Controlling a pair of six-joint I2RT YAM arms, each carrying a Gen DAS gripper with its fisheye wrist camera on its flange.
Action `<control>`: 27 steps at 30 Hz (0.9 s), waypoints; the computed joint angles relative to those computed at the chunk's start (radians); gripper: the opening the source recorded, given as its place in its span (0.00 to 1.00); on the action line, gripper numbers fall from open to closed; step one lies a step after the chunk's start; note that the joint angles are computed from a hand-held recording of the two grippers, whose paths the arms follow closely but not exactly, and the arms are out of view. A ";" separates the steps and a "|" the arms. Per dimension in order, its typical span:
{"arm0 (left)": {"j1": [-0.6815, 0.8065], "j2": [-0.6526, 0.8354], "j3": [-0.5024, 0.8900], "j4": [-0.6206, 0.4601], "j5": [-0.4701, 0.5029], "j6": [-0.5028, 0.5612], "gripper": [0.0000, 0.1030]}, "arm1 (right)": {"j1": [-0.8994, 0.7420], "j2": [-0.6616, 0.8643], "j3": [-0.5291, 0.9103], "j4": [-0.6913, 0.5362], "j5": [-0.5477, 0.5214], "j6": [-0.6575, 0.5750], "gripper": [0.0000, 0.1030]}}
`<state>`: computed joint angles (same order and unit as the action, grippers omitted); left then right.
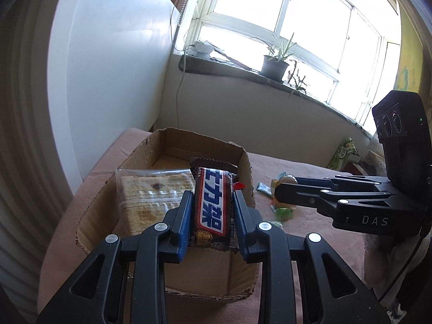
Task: Organize snacks
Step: 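Carry the Snickers bar and round candy into the box and open both tools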
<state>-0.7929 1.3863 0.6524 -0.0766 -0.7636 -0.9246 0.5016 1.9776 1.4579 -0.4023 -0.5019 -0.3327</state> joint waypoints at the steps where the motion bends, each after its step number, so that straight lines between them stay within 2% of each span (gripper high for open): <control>1: -0.001 -0.002 -0.001 -0.016 -0.007 -0.012 0.27 | 0.012 0.000 -0.005 0.003 0.001 0.000 0.31; 9: 0.022 -0.026 -0.033 -0.038 -0.008 -0.045 0.27 | 0.079 0.018 -0.019 0.008 0.018 -0.011 0.31; 25: 0.016 -0.046 -0.043 -0.061 -0.028 -0.080 0.27 | 0.106 0.052 0.018 0.000 0.043 -0.013 0.33; 27: 0.017 -0.049 -0.045 -0.064 -0.029 -0.084 0.27 | 0.103 0.048 0.011 0.010 0.043 -0.011 0.37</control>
<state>-0.7758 1.3368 0.6073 -0.1406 -0.7930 -1.0087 0.6043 2.0256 1.4691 -0.3925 -0.4594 -0.3440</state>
